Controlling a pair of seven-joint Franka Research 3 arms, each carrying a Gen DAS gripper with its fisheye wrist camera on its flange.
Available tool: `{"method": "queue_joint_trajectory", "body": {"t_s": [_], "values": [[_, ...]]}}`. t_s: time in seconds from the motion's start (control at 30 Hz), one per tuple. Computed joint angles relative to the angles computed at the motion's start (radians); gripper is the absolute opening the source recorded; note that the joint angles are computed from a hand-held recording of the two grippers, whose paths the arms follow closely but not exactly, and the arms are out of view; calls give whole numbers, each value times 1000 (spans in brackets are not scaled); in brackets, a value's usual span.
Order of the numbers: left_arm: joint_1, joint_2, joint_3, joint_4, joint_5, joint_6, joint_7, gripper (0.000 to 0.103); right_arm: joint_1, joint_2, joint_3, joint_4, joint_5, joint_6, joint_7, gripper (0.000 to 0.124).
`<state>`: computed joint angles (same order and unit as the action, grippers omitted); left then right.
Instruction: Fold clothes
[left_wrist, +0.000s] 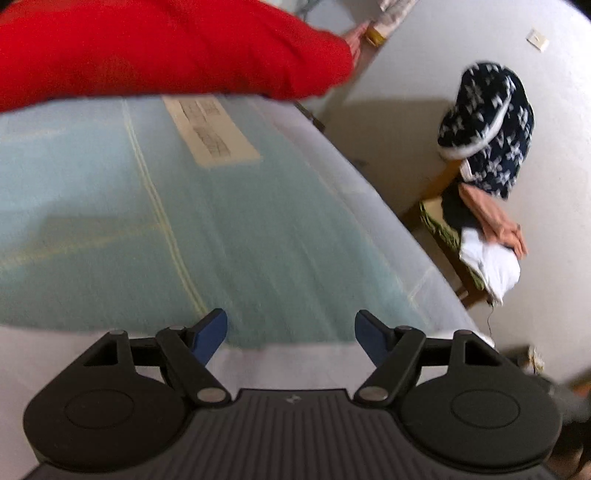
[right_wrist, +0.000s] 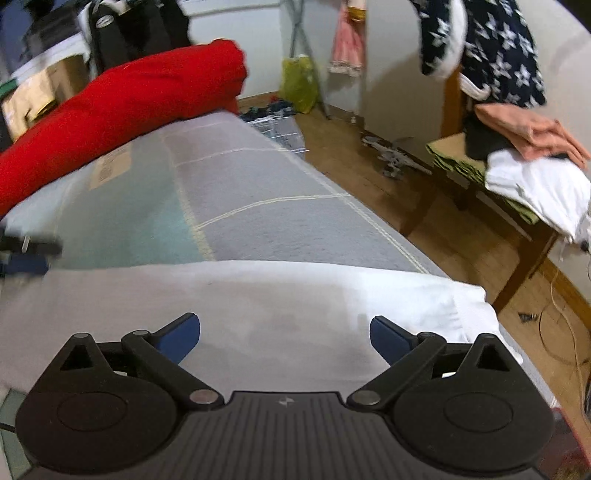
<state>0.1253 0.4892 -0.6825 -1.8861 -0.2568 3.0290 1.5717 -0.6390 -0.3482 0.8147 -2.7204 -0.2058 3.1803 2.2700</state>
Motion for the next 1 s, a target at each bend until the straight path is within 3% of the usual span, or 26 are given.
{"method": "queue_joint_trajectory", "body": {"t_s": [0.03, 0.2, 0.43, 0.6, 0.7, 0.8, 0.87, 0.9, 1.0], "values": [[26, -13, -25, -10, -6, -6, 18, 77, 21, 2, -17, 4, -1, -8, -11, 100], [-3, -190, 47, -118, 8, -85, 67, 77, 123, 23, -111, 22, -12, -43, -16, 101], [-114, -391, 207, -283, 100, -172, 2, 77, 220, 90, -210, 58, -59, -105, 18, 102], [-177, -439, 279, -379, 94, -209, -85, 77, 199, 108, -198, 58, -160, -99, 98, 103], [-221, -467, 319, -448, 153, -156, -151, 77, 215, 121, -221, 63, -201, -100, 123, 103], [-259, -512, 357, -497, 292, -99, -271, 77, 228, 132, -247, 60, -243, -82, 154, 103], [-264, -550, 373, -534, 416, -58, -385, 78, 194, 131, -222, 59, -307, -65, 201, 103], [-257, -572, 375, -551, 487, -49, -452, 78, 180, 130, -214, 59, -336, -57, 219, 103], [-270, -624, 399, -598, 536, -89, -540, 78, 220, 138, -265, 64, -377, -55, 201, 103]]}}
